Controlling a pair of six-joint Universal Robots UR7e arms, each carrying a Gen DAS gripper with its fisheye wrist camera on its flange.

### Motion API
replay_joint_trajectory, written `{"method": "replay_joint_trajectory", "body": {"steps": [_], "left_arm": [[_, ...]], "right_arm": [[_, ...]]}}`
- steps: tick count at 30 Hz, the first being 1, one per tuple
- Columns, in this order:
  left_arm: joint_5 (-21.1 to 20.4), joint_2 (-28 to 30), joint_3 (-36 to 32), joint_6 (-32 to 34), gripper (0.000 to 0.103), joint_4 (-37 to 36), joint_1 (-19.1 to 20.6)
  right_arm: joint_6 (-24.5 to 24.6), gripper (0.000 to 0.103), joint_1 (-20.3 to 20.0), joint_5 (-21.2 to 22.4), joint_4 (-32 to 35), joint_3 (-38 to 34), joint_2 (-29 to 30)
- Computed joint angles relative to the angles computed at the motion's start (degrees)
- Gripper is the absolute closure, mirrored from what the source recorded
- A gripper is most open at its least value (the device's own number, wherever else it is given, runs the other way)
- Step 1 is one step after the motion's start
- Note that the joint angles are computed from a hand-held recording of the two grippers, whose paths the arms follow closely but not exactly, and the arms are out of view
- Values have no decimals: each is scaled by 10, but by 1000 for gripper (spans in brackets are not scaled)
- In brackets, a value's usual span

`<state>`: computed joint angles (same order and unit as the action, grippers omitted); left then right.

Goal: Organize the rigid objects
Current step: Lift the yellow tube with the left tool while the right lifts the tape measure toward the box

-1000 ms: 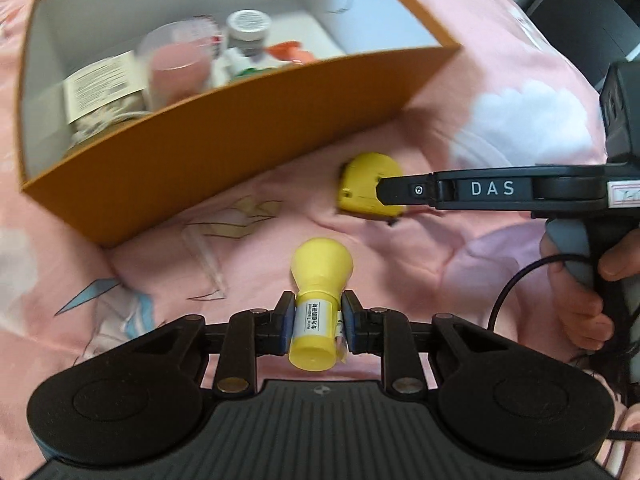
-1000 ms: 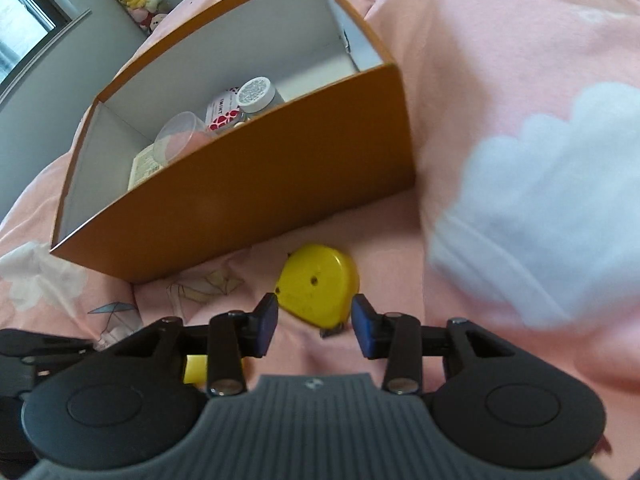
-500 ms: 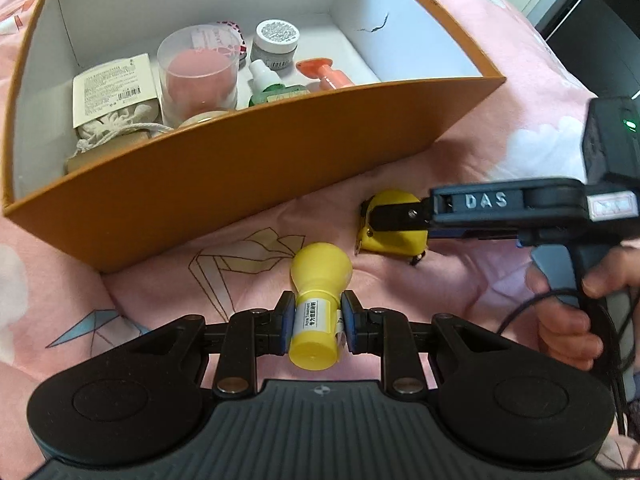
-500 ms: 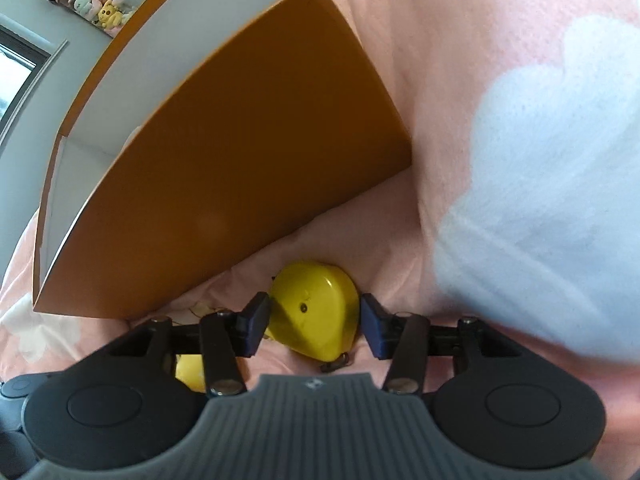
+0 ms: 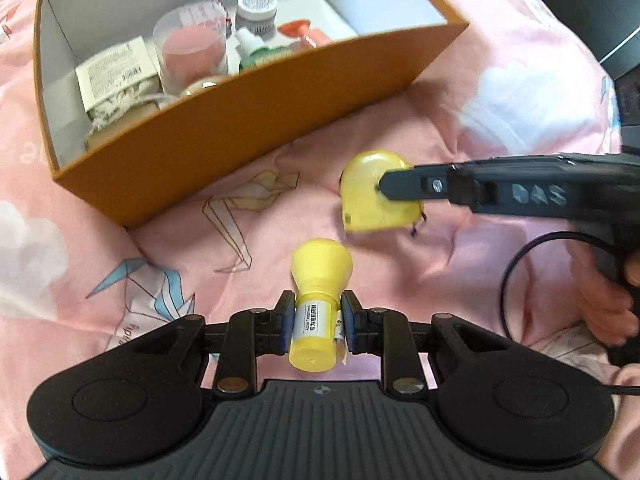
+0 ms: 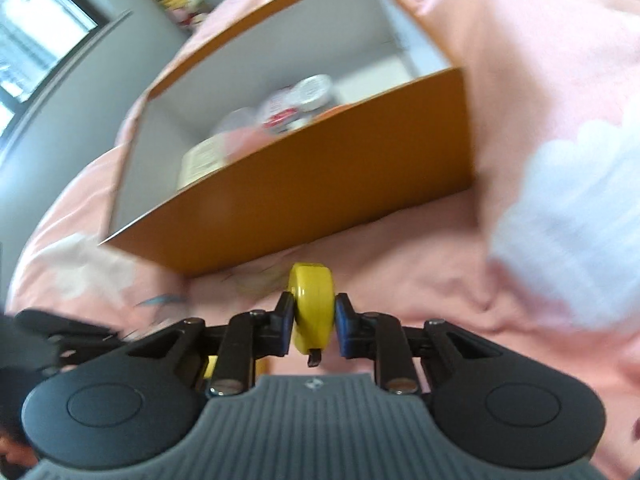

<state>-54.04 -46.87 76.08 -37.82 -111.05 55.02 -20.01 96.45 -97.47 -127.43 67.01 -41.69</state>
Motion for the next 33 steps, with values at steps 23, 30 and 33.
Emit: {"method": "replay_joint_trajectory", "body": {"steps": [23,30,33], "left_arm": [[68,0,81,12,67,-128,-5],[106,-18,97,5,76,-130,-26],[130,-28,108,26,79,-167,-37]], "right_arm": [[31,80,-3,-8,82,-22,26],[36,84,-5,0,75,-18,18],[33,84,-4,3,59,-12,12]]}}
